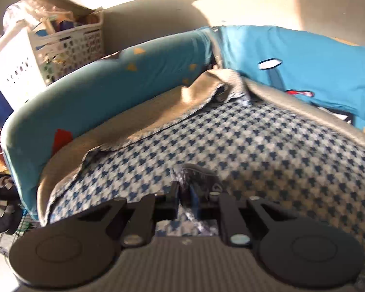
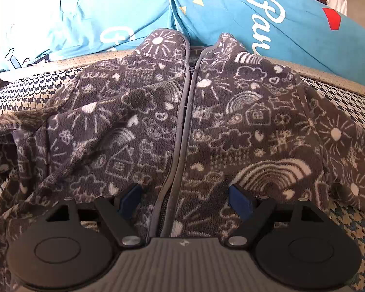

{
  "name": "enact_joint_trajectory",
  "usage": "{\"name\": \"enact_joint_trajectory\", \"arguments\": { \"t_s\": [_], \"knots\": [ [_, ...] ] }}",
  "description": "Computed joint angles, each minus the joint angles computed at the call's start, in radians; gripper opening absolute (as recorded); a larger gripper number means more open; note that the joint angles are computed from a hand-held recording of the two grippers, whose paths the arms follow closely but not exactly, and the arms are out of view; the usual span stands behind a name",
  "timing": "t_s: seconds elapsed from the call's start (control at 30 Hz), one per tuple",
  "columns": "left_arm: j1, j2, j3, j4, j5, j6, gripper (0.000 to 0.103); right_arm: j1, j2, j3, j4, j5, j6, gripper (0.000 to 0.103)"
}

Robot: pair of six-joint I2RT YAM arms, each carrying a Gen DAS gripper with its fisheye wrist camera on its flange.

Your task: Fold clothes

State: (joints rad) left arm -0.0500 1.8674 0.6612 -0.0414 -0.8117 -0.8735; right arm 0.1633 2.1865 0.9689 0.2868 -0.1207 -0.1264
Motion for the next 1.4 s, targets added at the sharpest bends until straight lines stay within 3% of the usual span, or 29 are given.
{"name": "enact_joint_trajectory", "arguments": {
  "t_s": [0.13,0.37,0.43,0.57,0.67,0.93,1.4],
  "knots": [
    [0.019,-0.041,-0.043,-0.044,0.037,-0.038,0.012,-0.007,-0.002,-0.002,-0.003,-0.011,-0.009,0.081],
    [-0.016,-0.162,-0.133,-0.093,0.073,-0.114,0.034,-0.007,-0.002,0.001,-0.006,-0.007,-0.007,0.081],
    [-0.049,-0.213,-0.162,-0.102,0.058,-0.148,0.048,-0.01,-0.009,-0.003,-0.005,-0.017,0.0,0.081],
    [-0.109,-0.279,-0.195,-0.066,0.057,-0.155,0.051,-0.019,-0.039,-0.025,0.019,-0.057,0.018,0.08],
    [-0.162,-0.251,-0.184,0.01,0.091,-0.102,0.053,-0.03,-0.07,-0.06,0.071,-0.129,0.025,0.08],
    [-0.296,-0.112,-0.099,0.139,0.172,-0.012,0.074,-0.008,-0.1,-0.098,0.154,-0.276,0.058,0.078],
    [-0.356,0.043,-0.052,0.209,0.342,0.061,0.075,0.088,-0.086,-0.114,0.319,-0.389,0.179,0.078]
  ]
}}
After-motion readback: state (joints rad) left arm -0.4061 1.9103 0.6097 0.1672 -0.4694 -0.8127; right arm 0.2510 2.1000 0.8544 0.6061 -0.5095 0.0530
